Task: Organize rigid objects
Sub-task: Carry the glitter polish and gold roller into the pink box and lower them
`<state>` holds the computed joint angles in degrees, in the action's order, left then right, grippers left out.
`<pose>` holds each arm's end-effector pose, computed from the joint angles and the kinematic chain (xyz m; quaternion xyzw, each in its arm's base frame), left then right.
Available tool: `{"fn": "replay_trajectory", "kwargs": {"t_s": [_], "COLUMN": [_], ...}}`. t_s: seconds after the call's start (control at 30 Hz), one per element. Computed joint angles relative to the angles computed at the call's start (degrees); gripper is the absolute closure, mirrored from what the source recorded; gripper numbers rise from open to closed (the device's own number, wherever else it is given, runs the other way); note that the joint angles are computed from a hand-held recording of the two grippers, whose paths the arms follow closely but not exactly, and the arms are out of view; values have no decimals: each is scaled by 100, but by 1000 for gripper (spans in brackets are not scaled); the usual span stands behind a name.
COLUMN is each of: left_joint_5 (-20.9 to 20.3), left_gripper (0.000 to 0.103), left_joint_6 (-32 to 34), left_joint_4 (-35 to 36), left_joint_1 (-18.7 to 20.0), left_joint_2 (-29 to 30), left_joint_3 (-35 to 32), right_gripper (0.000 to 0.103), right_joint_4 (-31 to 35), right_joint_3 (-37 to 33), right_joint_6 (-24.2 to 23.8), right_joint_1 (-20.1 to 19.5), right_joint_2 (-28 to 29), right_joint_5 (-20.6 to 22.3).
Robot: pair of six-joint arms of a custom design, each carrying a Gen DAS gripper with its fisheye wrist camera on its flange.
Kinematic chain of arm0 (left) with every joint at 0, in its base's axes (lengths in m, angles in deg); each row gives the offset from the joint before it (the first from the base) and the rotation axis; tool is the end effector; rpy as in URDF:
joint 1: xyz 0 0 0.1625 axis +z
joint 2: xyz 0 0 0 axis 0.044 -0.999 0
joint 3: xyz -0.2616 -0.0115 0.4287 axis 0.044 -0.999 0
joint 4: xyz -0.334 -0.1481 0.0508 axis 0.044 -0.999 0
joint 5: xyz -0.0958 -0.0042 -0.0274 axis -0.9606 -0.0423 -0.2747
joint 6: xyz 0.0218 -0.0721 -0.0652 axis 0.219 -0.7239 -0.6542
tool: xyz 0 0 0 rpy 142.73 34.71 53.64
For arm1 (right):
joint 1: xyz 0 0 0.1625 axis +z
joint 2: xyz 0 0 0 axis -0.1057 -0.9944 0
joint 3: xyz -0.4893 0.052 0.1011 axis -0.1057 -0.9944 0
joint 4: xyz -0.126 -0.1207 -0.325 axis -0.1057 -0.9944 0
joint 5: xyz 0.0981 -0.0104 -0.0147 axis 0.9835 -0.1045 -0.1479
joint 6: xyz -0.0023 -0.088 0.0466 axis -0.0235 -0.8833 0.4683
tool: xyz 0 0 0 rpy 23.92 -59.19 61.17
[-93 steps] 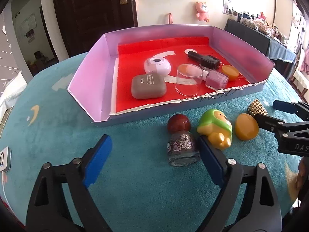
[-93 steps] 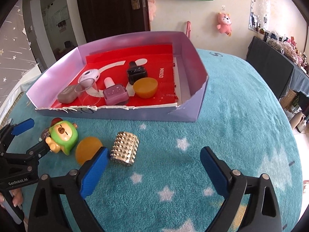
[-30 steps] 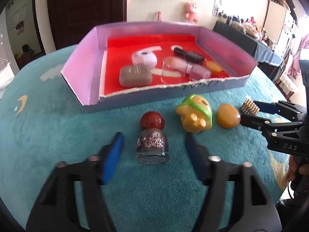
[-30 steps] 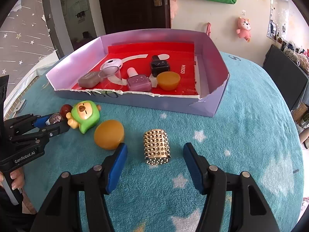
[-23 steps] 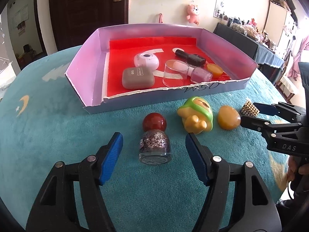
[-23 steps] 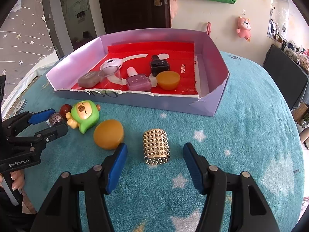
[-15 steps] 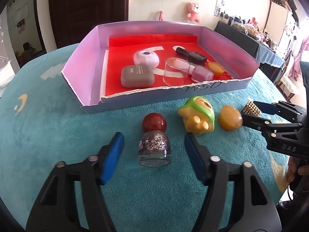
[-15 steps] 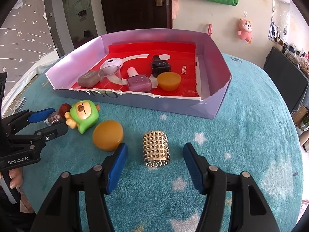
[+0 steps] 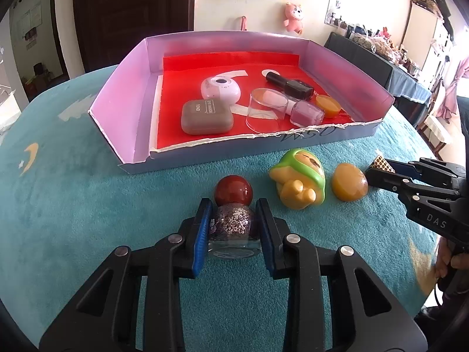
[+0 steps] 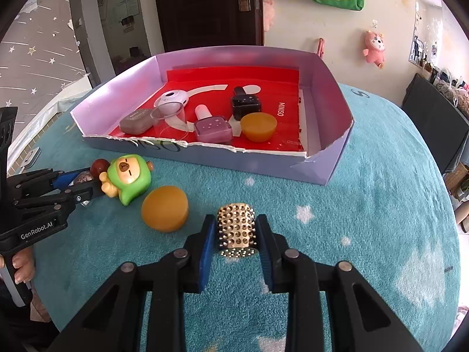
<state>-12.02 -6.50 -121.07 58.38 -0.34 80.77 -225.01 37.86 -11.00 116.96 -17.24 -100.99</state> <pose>-0.0722 -0.5214 0.2333 0.2771 0.8915 -0.2423 0.2639 0.2642 -0.4949 0.0504 0.1875 -0.8888 0.2830 0.3078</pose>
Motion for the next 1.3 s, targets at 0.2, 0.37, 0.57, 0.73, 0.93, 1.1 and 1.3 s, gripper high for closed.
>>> {"fn": "replay_trajectory", "kwargs": {"t_s": [0.2, 0.37, 0.57, 0.73, 0.93, 1.1, 1.3], "left_joint_5": [-35, -93, -49, 224, 638, 953, 1147], "left_gripper": [74, 74, 74, 74, 74, 74, 74], "left_joint_6": [-3, 102, 203, 317, 384, 407, 474], "left_joint_4": [-48, 92, 989, 2001, 2900, 3428, 3787], "left_joint_1": [-78, -196, -152, -54, 56, 154, 228], "left_joint_2": [-146, -349, -276, 73, 549, 878, 1064], "left_joint_3": [61, -109, -1041, -2048, -2882, -3370, -3674], "right_gripper": [76, 76, 76, 76, 76, 76, 76], "right_joint_4": [-29, -49, 442, 1735, 3203, 4225, 4887], "right_joint_3": [10, 23, -470, -1466, -2639, -3450, -3930], "right_joint_6": [-17, 2, -268, -290, -245, -204, -220], "right_joint_1": [19, 52, 103, 7, -106, -192, -278], "right_joint_2": [-14, -135, -384, -461, -194, 122, 363], "right_joint_5": [7, 239, 713, 1187, 1307, 1160, 973]}}
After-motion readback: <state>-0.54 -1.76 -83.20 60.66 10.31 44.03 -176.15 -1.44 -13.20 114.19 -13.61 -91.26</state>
